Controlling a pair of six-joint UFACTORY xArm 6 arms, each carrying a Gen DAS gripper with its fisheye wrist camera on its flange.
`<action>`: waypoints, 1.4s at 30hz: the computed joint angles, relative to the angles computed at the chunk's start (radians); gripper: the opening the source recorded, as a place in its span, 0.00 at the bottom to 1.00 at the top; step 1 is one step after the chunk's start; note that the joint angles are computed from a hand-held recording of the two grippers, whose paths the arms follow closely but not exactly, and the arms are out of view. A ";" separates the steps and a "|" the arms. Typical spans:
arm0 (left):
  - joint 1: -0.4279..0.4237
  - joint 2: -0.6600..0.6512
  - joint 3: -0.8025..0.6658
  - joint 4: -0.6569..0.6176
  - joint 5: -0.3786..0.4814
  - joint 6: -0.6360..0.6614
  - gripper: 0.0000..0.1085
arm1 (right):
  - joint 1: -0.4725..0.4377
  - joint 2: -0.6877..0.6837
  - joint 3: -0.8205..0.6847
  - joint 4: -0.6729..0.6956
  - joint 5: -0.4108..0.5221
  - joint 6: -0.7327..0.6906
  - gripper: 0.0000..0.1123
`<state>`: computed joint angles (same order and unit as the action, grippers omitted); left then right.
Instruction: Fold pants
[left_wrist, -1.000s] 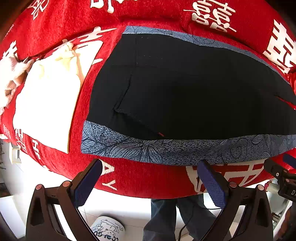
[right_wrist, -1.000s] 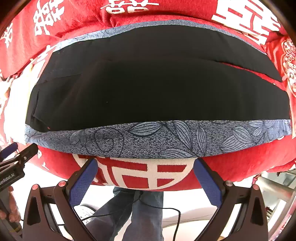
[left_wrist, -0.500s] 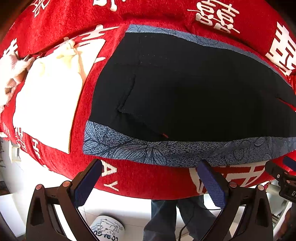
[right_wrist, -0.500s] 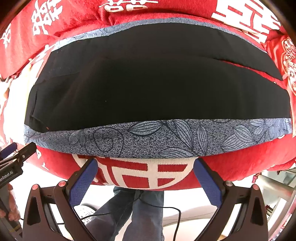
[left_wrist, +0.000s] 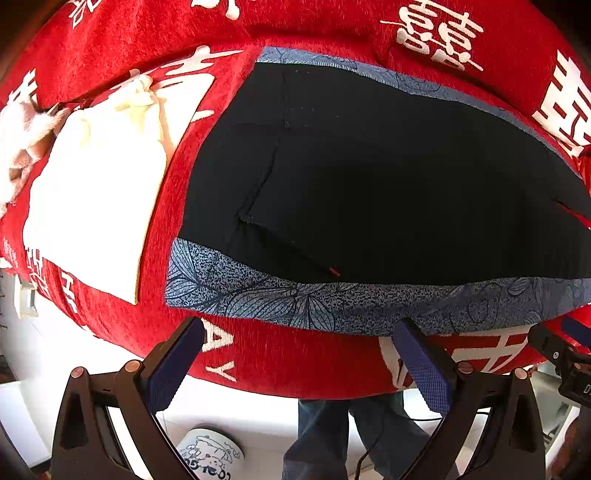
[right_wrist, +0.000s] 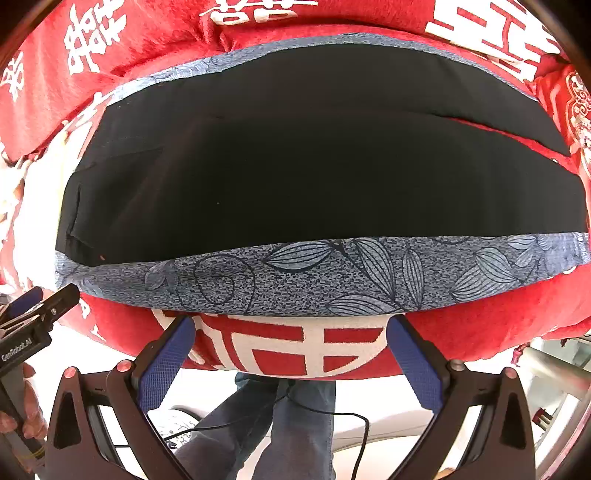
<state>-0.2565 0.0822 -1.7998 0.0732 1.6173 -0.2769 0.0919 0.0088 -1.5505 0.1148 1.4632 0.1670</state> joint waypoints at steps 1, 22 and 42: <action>0.002 -0.003 0.005 -0.002 -0.005 -0.001 0.95 | 0.000 0.001 -0.001 0.002 -0.001 0.000 0.92; 0.114 -0.112 0.185 -0.172 -0.164 0.032 0.95 | -0.077 -0.066 0.152 0.359 -0.102 -0.065 0.92; 0.282 -0.228 0.496 -0.569 -0.349 0.054 0.95 | -0.036 -0.075 0.506 1.131 -0.420 -0.233 0.09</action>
<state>0.0254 -0.1456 -1.3033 -0.4956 1.2681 -0.2228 0.0563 -0.0658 -1.0441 1.2454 1.0435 -0.0665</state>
